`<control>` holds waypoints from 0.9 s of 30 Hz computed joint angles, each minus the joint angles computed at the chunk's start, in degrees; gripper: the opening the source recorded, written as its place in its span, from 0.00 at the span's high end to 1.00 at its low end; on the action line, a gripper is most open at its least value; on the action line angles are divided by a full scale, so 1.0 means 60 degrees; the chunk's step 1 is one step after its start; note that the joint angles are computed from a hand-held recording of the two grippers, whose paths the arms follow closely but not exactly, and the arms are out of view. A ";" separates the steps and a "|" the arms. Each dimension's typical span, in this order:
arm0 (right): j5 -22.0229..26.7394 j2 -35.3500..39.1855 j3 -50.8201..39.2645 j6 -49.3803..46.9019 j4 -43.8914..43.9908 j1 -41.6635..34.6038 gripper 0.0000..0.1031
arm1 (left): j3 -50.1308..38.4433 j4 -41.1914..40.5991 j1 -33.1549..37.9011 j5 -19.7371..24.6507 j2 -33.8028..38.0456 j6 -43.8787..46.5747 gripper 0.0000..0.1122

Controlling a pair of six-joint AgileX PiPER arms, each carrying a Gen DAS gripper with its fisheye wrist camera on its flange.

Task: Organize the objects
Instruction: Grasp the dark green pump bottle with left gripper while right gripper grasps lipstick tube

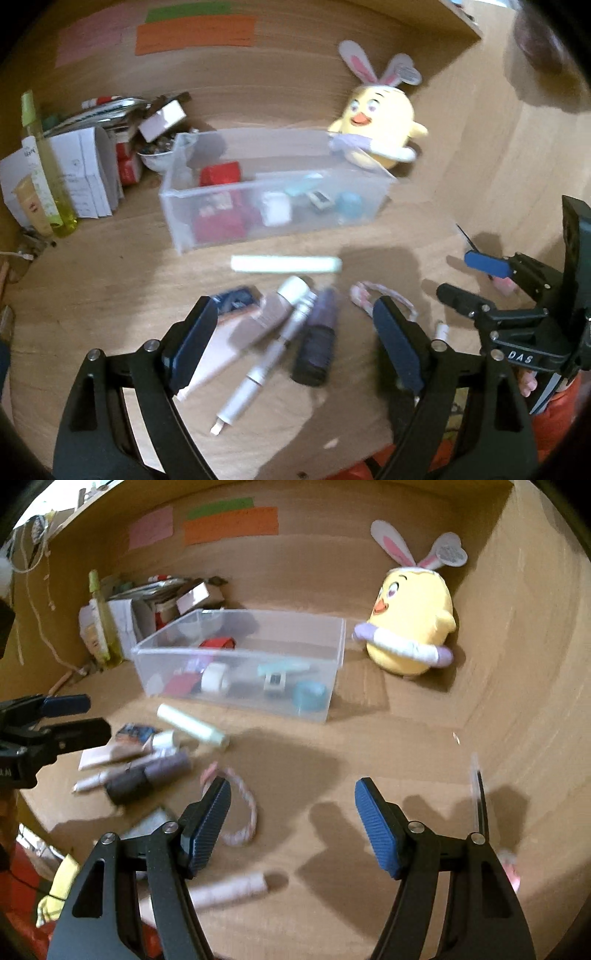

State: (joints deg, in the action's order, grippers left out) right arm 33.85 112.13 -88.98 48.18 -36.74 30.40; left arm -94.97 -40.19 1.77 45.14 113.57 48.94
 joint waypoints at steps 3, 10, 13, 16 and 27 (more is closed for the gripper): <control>-0.0373 -0.0492 0.0909 0.0225 -0.0066 0.0114 0.36 | 0.0860 -0.0354 -0.0152 -0.0102 -0.0489 0.0481 0.25; -0.1195 -0.0844 0.1910 0.0187 0.0775 0.0225 0.36 | 0.1890 -0.0656 -0.0502 -0.0052 -0.0919 0.0936 0.46; -0.1463 -0.0748 0.2064 -0.0125 0.1306 0.0256 0.36 | 0.2106 -0.0626 -0.0634 -0.0045 -0.0960 0.0928 0.52; -0.1713 -0.0743 0.2254 -0.0226 0.1630 0.0224 0.37 | 0.2205 -0.0625 -0.0762 -0.0020 -0.0930 0.0960 0.54; -0.1861 -0.0887 0.2393 -0.1132 0.2400 0.0036 0.55 | 0.1468 -0.0308 -0.1021 0.0283 -0.0143 0.0504 0.63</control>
